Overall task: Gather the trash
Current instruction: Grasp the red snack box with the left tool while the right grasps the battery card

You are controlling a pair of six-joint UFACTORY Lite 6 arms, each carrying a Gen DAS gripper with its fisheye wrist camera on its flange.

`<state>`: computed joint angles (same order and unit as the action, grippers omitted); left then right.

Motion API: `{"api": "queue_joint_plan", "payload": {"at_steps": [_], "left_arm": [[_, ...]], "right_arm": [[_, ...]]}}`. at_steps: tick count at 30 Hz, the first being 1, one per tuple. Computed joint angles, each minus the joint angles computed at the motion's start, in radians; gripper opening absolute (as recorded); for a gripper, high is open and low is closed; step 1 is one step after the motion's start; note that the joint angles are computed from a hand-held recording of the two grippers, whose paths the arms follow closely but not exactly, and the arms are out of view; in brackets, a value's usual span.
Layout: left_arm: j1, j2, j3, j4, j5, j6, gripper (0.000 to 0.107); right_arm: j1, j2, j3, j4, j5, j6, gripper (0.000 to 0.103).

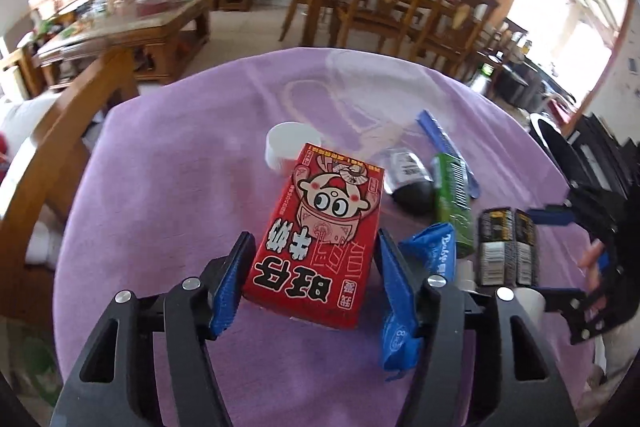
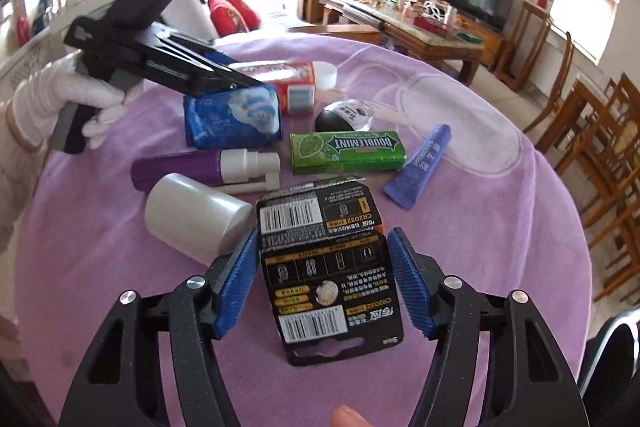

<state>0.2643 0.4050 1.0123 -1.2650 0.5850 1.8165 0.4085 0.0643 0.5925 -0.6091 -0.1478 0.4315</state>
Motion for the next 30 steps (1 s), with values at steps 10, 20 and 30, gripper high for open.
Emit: {"api": "queue_joint_plan", "payload": {"at_steps": [10,20,30], "left_arm": [[0.04,-0.149,-0.156,-0.206,0.004,0.164,0.05],[0.068,-0.751,-0.551,-0.292,0.092,0.139,0.051],[-0.562,-1.098,-0.657,-0.379,-0.317,-0.116,0.051]], "right_arm": [[-0.022,-0.082,-0.078,-0.096,-0.046,0.2,0.062],[-0.31,-0.452,-0.274,-0.692,-0.283,0.811,0.062],[-1.072,-0.892,-0.33,-1.237,-0.883,1.197,0.062]]}}
